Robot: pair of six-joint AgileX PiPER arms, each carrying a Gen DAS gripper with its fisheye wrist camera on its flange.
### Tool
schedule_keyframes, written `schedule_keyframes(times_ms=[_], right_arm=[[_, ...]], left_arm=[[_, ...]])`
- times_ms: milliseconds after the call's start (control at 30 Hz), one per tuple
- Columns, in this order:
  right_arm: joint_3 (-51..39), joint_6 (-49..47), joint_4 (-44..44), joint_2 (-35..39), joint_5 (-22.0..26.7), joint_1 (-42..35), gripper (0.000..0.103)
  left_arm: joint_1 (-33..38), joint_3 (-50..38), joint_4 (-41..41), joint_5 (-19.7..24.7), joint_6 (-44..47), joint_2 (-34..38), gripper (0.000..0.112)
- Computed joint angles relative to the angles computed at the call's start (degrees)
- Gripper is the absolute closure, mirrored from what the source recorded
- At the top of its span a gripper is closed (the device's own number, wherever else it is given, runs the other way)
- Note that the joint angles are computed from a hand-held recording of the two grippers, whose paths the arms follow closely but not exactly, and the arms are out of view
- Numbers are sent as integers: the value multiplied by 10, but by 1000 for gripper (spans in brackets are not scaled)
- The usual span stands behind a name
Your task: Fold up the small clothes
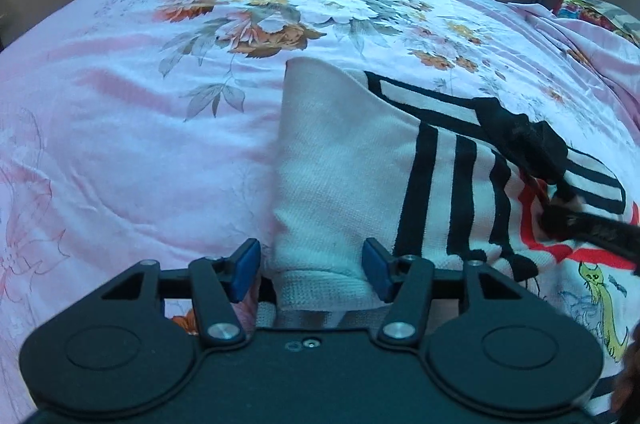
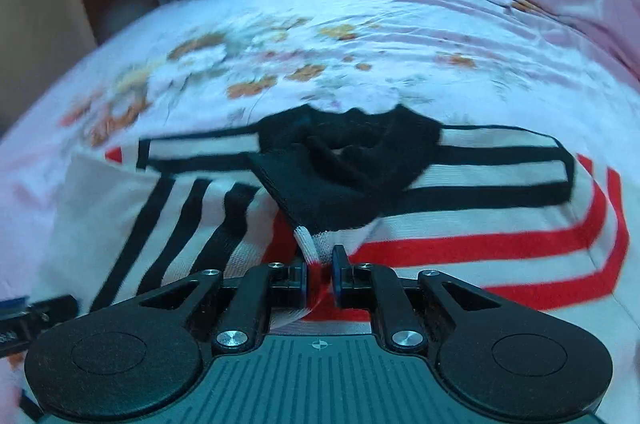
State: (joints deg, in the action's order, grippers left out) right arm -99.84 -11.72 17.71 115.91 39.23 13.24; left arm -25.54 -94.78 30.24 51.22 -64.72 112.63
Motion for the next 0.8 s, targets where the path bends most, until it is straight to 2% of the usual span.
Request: schedule_keyframes(times_ms=[67, 133, 200, 267, 300, 333, 433, 567, 667, 733, 767, 800], right_arm=[[35, -27, 43, -29, -17, -28, 98], [69, -65, 112, -58, -20, -66, 98], [83, -61, 106, -63, -20, -86, 98], [64, -36, 73, -41, 10, -98, 98], [44, -44, 88, -24, 41, -107, 97], [39, -53, 106, -20, 50, -115, 97], [28, -73, 147, -12, 46, -130, 97], [-11, -52, 138, 11, 61, -128, 97], [53, -115, 172, -39, 12, -134, 97], [65, -124, 161, -48, -8, -134, 97], [64, -104, 130, -43, -14, -132, 97], [46, -70, 82, -25, 2, -129, 97]], left_arm=[[-5, -3, 8, -1, -7, -1, 59], [-11, -5, 17, -5, -24, -3, 57], [-16, -28, 14, 9, -22, 13, 57], [-23, -46, 17, 24, -18, 28, 57], [-27, -51, 24, 31, -19, 33, 57], [-28, -52, 24, 33, -18, 33, 57], [-23, -50, 21, 27, -23, 22, 57], [-21, -102, 25, 56, -6, 46, 57], [-21, -115, 18, 53, -7, 55, 57], [-29, -127, 25, 59, -6, 68, 56], [-33, -138, 24, 69, -3, 80, 54], [-34, -147, 16, 77, 4, 91, 54]])
